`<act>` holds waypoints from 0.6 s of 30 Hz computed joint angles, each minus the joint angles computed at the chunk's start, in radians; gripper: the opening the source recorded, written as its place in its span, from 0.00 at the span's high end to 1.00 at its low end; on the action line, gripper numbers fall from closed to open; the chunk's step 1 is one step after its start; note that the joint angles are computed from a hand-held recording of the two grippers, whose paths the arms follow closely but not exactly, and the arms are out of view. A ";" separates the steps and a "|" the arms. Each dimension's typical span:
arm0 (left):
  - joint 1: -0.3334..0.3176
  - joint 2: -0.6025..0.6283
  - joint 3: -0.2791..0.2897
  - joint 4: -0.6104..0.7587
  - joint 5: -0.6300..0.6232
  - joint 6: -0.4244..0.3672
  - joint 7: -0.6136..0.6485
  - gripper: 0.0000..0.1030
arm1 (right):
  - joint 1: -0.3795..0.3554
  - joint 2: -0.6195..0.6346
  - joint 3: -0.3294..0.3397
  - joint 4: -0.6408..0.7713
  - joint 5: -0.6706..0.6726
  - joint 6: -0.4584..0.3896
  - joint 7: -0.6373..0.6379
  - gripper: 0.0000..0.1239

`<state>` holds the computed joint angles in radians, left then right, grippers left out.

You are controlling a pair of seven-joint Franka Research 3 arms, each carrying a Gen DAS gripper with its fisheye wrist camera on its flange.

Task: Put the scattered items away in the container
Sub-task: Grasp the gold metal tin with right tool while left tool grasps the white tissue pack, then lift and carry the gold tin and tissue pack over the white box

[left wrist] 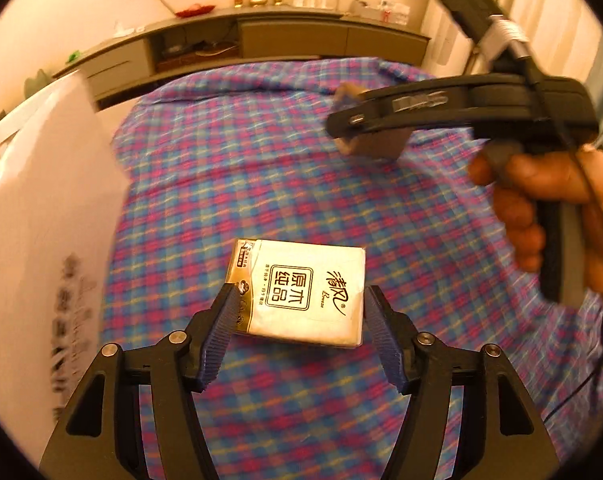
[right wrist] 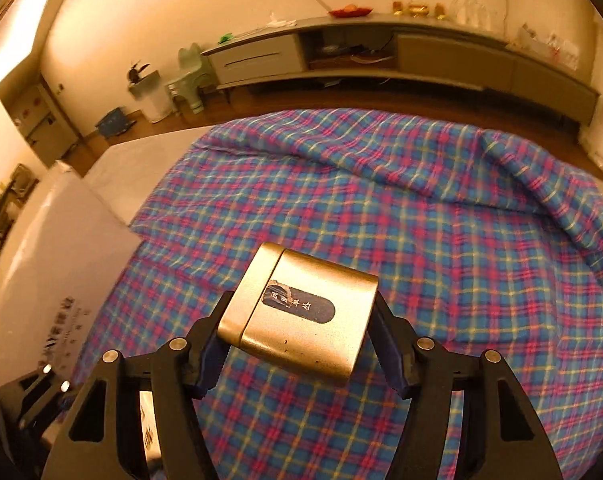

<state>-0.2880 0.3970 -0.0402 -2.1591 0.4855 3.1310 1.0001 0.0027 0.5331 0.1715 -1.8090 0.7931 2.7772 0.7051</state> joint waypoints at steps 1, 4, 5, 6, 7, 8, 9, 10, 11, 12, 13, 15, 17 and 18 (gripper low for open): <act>-0.033 -0.014 0.043 -0.014 0.013 -0.004 -0.036 0.35 | -0.020 -0.007 0.019 -0.003 0.014 -0.031 -0.029 0.48; 0.043 -0.046 -0.023 -0.063 -0.028 0.022 -0.036 0.36 | -0.023 -0.047 0.038 -0.051 0.025 -0.068 -0.134 0.48; 0.070 -0.055 -0.049 -0.075 -0.041 0.029 -0.023 0.36 | -0.023 -0.062 0.046 -0.071 0.038 -0.079 -0.179 0.48; 0.074 -0.059 -0.053 -0.080 -0.046 0.032 -0.019 0.36 | -0.022 -0.080 0.053 -0.094 0.054 -0.089 -0.227 0.48; 0.074 -0.060 -0.052 -0.081 -0.050 0.033 -0.017 0.36 | -0.016 -0.097 0.053 -0.115 0.066 -0.108 -0.260 0.48; 0.076 -0.063 -0.053 -0.086 -0.057 0.032 -0.016 0.36 | -0.013 -0.107 0.051 -0.125 0.082 -0.139 -0.277 0.48; 0.090 -0.064 -0.067 -0.089 -0.069 0.029 -0.011 0.36 | -0.010 -0.117 0.046 -0.132 0.098 -0.174 -0.283 0.48; 0.117 -0.067 -0.093 -0.097 -0.090 0.031 -0.006 0.36 | -0.002 -0.125 0.037 -0.139 0.112 -0.191 -0.280 0.48; 0.148 -0.070 -0.124 -0.108 -0.116 0.045 -0.004 0.36 | 0.008 -0.131 0.026 -0.142 0.121 -0.201 -0.275 0.48; 0.160 -0.070 -0.135 -0.114 -0.137 0.056 -0.011 0.36 | 0.017 -0.137 0.014 -0.145 0.134 -0.212 -0.267 0.48; 0.143 -0.061 -0.117 -0.107 -0.157 0.057 -0.036 0.36 | 0.022 -0.144 0.004 -0.148 0.148 -0.221 -0.254 0.48; 0.088 -0.045 -0.064 -0.087 -0.172 0.041 -0.084 0.36 | 0.033 -0.156 -0.016 -0.150 0.168 -0.227 -0.228 0.48; 0.037 -0.019 -0.018 -0.052 -0.160 0.021 -0.114 0.36 | 0.039 -0.174 -0.031 -0.157 0.187 -0.228 -0.207 0.48; 0.024 -0.008 -0.005 -0.035 -0.157 0.008 -0.130 0.36 | 0.038 -0.187 -0.038 -0.163 0.198 -0.234 -0.198 0.48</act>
